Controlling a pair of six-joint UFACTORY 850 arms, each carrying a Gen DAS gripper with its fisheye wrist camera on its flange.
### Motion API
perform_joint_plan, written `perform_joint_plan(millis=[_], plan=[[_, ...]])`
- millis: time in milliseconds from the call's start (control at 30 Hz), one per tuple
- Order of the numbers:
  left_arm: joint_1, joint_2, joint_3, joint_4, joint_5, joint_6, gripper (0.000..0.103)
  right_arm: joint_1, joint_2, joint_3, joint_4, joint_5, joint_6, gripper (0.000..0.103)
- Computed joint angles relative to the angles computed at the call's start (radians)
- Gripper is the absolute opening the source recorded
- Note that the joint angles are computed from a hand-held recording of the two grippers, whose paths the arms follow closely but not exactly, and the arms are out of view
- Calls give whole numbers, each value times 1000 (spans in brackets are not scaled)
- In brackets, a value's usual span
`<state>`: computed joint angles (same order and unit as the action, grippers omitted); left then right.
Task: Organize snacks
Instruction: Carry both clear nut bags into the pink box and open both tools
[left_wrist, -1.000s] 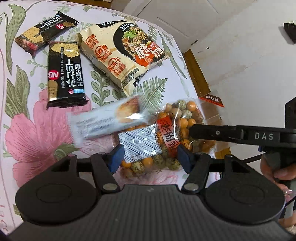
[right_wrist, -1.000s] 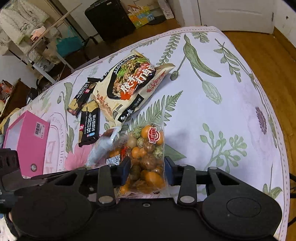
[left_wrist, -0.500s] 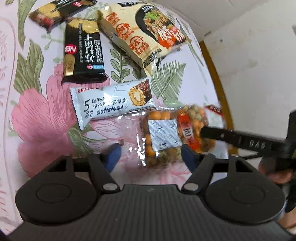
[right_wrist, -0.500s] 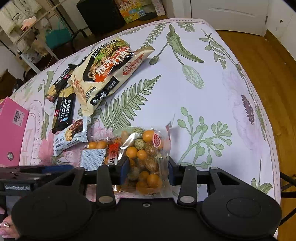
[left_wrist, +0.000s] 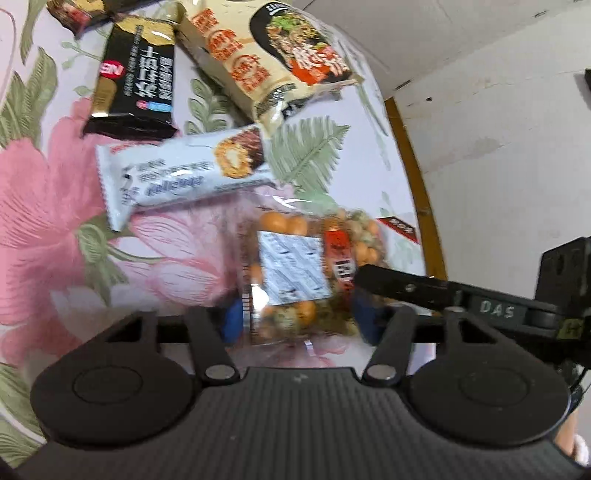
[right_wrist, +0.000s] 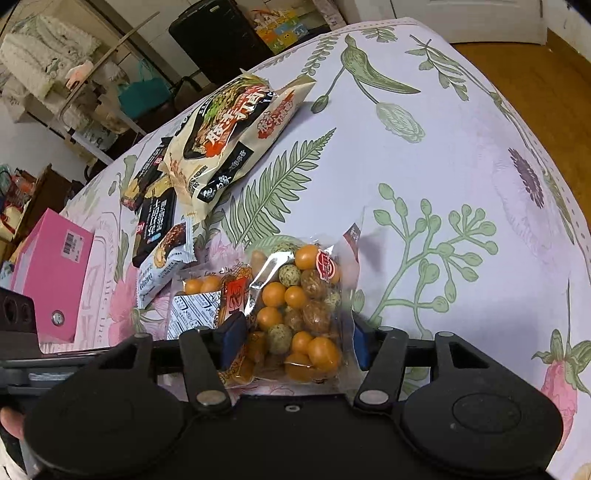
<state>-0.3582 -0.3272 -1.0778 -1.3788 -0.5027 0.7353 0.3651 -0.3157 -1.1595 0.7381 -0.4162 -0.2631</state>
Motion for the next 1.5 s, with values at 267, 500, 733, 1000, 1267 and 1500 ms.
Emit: perform_joint_plan(millis=[267,500,733,1000,1267,1500], plan=[[22,24,-17,195,-66,-169,46,33,-12,-54,-198,-83,210,68],[53,146,33,326,-110,-265,46,91,-1,-111,-311,-145,365,71],[103,288,94,439,-136,-342,47,161,30,-161,-338,-203,391,70],[175,448,169,639,-146,-498,48,248,13,-238,-290,-266,289,70],[290,558,196,716,-146,-471,48,317,-61,-389,-279,-302,209,70],[468,569,161,693,-162,-363,52,360,-195,-601,-198,-296,105,64]])
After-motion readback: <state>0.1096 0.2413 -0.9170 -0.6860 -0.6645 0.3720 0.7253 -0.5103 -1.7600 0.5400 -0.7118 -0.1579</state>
